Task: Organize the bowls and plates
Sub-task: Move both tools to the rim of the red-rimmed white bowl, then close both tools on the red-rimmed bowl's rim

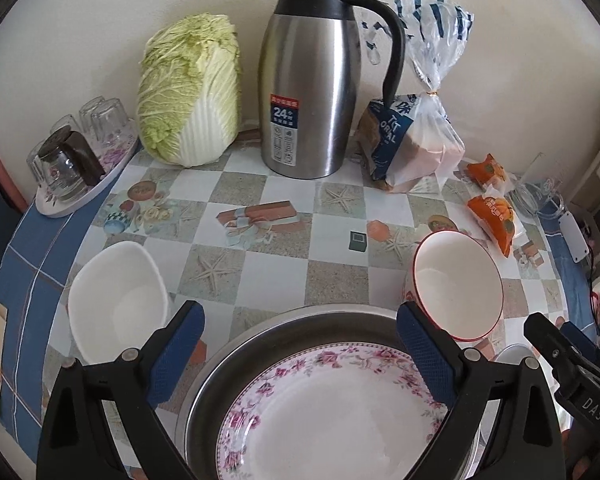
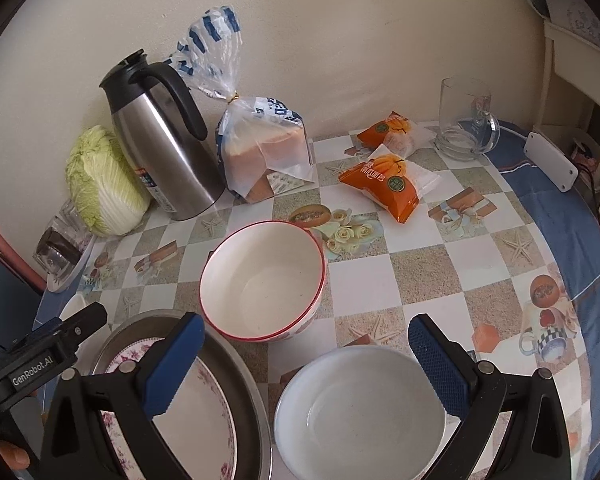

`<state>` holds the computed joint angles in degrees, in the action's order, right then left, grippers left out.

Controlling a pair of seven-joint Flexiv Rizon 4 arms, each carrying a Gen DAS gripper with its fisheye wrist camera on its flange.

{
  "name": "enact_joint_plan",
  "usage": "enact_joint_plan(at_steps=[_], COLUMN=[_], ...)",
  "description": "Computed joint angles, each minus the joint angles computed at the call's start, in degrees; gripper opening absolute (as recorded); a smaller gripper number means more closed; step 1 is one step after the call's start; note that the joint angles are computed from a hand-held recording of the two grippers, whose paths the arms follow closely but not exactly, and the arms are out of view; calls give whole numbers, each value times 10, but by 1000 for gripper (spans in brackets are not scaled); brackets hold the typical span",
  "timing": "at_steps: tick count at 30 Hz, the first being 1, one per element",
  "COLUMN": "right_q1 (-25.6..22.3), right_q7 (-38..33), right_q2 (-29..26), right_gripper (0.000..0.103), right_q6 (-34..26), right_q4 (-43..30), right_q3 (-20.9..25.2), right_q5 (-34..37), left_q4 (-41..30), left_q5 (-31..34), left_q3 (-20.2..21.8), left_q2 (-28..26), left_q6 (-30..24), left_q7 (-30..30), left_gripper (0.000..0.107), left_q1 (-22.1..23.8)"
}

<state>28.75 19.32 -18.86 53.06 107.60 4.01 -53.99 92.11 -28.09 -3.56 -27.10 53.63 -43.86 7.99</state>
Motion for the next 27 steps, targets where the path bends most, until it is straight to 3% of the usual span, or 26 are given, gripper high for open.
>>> enact_joint_plan(at_steps=[5,10,12,16,18,21,24,25,26,27], right_q1=[-9,-5,-6,-12,-15,-15,-12,-11,-10,-10], right_q7=[1,-12,-11,17,9,-1,-1,-3,-7,-10], right_q2=[-14,-33,-36,-41,-49,-60,-65,-67,-70,-72], right_gripper=[103,100,86,76,62,51,49,48,46,43], right_q6=[19,11,11,43,50,64,77,75,76,81], right_q4=[-4,-18,-18,-7,-12,-17,-18,-20,-22,-23], right_q3=[-5,-13,-17,-28,-28,-30,-37,-38,-38,-39], right_q5=[12,27,31,29,37,51,56,60,65,68], left_q4=[-56,-102,-115,-129,-137,-142,-134,-132,-132,-132], left_q5=[36,23,27,41,52,78,96,98,100,104], left_q3=[9,-6,-7,-10,-7,0,2,1,1,2], left_q2=[-29,-55,-63,-73,-79,-87,-89,-91,-92,-93], left_q6=[-56,-93,-85,-80,-93,-105,-98,-100,-103,-106], left_q7=[-34,-52,-54,-51,-59,-65,-63,-63,-65,-67], left_gripper=[97,97,97,97,97,97,96,95,87,71], left_q1=[-13,-10,-15,-27,-34,-48,-57,-58,-59,-62])
